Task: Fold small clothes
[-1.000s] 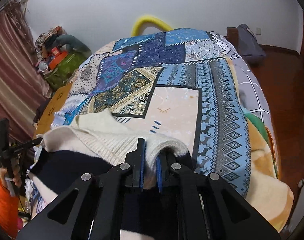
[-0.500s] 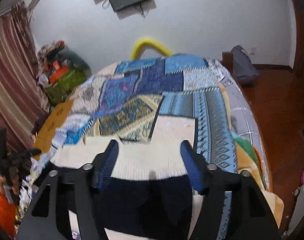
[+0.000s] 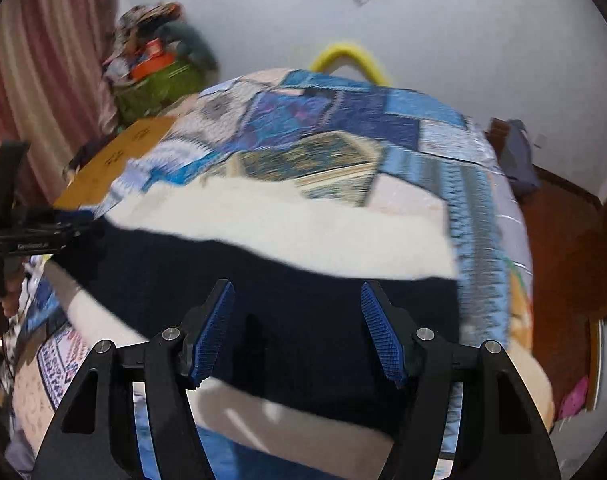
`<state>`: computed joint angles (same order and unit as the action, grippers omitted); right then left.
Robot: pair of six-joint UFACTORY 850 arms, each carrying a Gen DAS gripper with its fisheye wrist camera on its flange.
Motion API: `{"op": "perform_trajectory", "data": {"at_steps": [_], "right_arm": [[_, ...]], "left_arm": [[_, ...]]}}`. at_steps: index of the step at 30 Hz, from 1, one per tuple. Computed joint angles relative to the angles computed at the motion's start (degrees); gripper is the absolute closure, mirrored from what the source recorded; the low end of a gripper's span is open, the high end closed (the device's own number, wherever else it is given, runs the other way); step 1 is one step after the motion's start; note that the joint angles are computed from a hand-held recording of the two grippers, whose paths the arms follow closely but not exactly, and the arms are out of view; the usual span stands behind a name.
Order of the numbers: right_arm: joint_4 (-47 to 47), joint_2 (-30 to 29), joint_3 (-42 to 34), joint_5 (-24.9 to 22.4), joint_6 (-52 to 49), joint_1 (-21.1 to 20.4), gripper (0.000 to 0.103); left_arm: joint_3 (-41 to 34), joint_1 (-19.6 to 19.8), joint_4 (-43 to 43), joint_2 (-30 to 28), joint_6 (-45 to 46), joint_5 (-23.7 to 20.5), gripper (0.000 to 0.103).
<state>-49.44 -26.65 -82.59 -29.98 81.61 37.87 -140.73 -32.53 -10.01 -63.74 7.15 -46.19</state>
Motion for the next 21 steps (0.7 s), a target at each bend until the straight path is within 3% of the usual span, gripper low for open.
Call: {"op": "perform_trajectory", "data": {"at_steps": [5,11,14,17,21], "right_arm": [[7.85,-5.26,-6.34,2.49,-9.49,0.07,0.039],[16.15,-11.11,-12.83,-0.19,-18.94,0.20,0.029],[16.70,-11.57,-12.60,-1.06,-20.84,0.45,0.029],[15.31,-9.80,-10.04,-0.51,-18.64,0.35,0.028],[12.37,-7.44,-6.56,-1.67,-14.17,0.49,0.028]], "left_arm": [[1.49,-1.27,-2.31,0.55,3.21,1.11,0.043],[-6.66,-1.99,-1.05,-5.39,1.87,-4.30,0.037],[-2.73,-1.90,0.17,-3.75,1.48,-1.04,0.021],[-2.05,-1.05,-1.74,-3.52,2.34,-1.26,0.019],[4.69,-0.63,-0.95,0.23,2.52,2.57,0.019]]}}
